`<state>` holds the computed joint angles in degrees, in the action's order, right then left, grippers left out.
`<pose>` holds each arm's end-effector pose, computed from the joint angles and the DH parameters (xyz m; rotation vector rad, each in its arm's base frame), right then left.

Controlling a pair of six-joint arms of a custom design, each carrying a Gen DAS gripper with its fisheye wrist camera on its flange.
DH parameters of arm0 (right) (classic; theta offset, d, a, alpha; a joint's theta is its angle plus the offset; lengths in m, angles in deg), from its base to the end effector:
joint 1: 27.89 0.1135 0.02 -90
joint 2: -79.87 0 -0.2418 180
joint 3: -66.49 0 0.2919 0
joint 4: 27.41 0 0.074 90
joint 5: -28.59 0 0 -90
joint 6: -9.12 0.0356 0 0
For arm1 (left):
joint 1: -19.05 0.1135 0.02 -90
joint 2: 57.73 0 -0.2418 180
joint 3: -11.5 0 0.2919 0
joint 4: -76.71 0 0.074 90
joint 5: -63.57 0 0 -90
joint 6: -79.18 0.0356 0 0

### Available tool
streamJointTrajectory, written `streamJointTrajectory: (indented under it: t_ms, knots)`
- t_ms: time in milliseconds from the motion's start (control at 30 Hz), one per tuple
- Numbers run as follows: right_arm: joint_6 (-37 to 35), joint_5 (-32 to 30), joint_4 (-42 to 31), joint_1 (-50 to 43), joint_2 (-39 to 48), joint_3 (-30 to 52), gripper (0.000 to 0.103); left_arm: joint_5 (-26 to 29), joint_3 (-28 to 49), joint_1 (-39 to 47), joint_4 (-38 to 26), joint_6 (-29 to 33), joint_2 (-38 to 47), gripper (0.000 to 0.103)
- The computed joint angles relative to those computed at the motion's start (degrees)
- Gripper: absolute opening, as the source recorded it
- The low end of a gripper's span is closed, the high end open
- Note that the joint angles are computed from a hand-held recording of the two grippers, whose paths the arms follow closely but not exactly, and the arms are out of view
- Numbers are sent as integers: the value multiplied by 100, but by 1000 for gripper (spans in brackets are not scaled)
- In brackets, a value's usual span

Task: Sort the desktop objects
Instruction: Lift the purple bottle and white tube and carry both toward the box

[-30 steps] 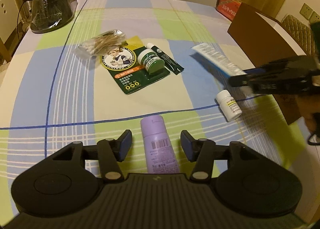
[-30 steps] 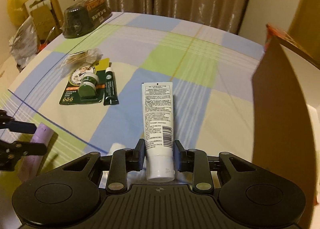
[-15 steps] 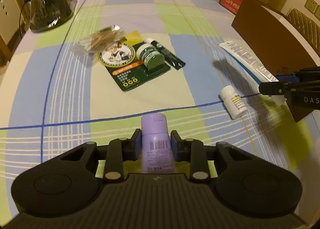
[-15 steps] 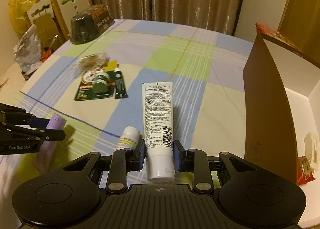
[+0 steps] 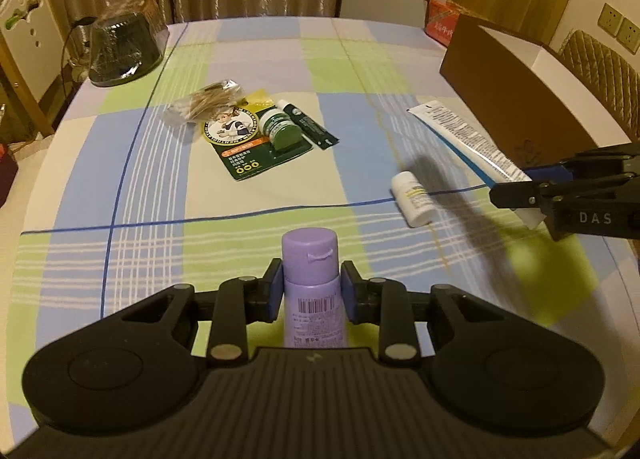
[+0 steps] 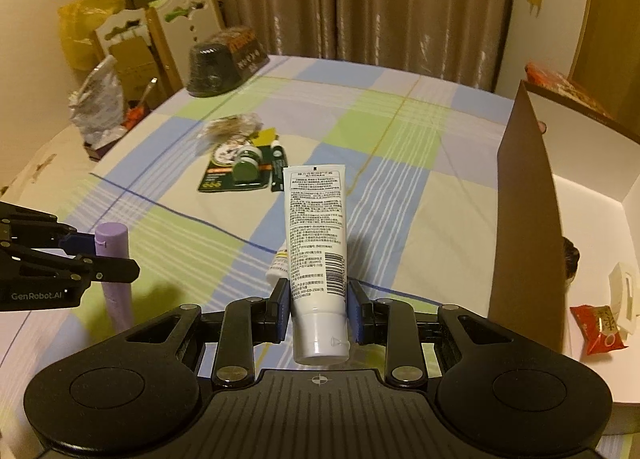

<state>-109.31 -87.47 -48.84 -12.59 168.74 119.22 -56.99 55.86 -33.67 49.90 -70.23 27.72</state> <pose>0.2928 0.0963 0.0936 -1.0826 2.2480 0.4896 0.1720 -0.1961 0.0657 -0.2780 2.4791 -0.0237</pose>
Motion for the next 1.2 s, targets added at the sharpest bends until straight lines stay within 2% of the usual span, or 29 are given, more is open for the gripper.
streamJointTrajectory:
  t_ms: [333,567,767,1033,1200]
  knots:
    - [-1435,-1146,-1006,-887,-507,-7,28,-824,1403,-1242,-1937,-1884,677,25]
    - [-2481,-1583,-1823,-1483,-694,-3,28,-1049,2462,-1908,-3133,-3188,1391,25]
    - [-2870,-1605,-2256,-2071,-1255,-364,28,-1048,2848,-2284,-3364,-3477,1689,25]
    - [-3379,-1469,-2964,-2947,-2255,-952,28,-1192,2873,-2740,-3186,-3290,1668,25]
    - [-3875,-1556,-3619,-3737,-2729,-1036,28,-1298,3069,-3047,-3249,-3212,1708,25]
